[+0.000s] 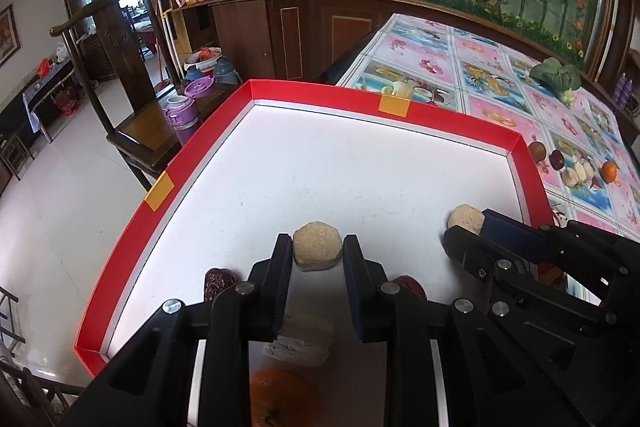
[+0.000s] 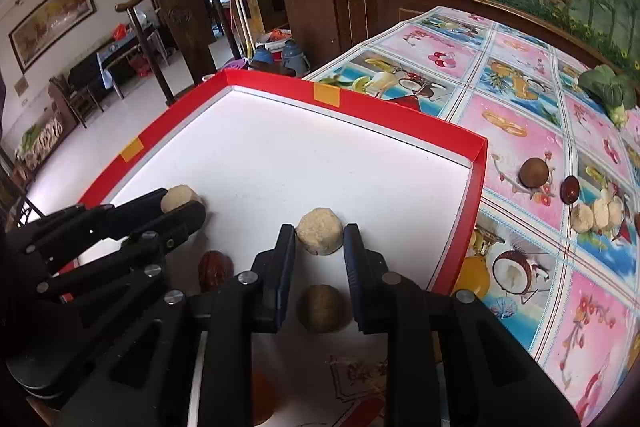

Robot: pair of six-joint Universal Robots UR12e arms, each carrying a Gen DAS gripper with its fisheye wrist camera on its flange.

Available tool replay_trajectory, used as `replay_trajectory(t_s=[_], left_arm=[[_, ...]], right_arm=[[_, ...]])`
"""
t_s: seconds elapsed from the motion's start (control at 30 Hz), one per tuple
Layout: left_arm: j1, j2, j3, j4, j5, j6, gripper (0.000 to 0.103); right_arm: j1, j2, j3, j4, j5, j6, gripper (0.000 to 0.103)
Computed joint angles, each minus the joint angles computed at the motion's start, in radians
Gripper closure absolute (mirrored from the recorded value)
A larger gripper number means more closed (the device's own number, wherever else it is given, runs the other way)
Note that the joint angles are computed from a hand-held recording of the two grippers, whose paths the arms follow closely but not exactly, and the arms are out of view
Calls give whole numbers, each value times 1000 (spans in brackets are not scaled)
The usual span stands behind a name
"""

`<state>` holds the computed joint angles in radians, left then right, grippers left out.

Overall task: Organize fruits
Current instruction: 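Carry both beige balls into the white box and open both tools, then withdraw both open tools from the box back over the table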

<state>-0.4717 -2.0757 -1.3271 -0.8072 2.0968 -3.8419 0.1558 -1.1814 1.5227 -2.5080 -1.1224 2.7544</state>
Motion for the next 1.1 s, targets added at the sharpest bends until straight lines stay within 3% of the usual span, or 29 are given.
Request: replay_trajectory(t_s=[0.07, 0.2, 0.27, 0.43, 0.6, 0.87, 1.1], left_arm=[[0, -1, 5, -19, 1, -6, 77], [-7, -7, 19, -50, 36, -10, 58], [-11, -9, 22, -56, 52, -7, 53], [-12, -8, 20, -58, 69, -29, 48], [-19, -8, 25, -38, 79, -39, 47], [-44, -24, 54, 63, 35, 66, 38], [-63, -54, 106, 93, -42, 157, 38]], right_arm=[[3, -3, 2, 0, -11, -11, 75], [-2, -2, -3, 15, 5, -6, 75], [-12, -6, 3, 8, 39, 9, 74], [-43, -20, 35, -82, 107, 54, 74], [-71, -25, 44, -122, 120, 89, 73], [-129, -8, 35, -133, 92, 167, 73], [-188, 0, 27, -130, 21, 182, 73]])
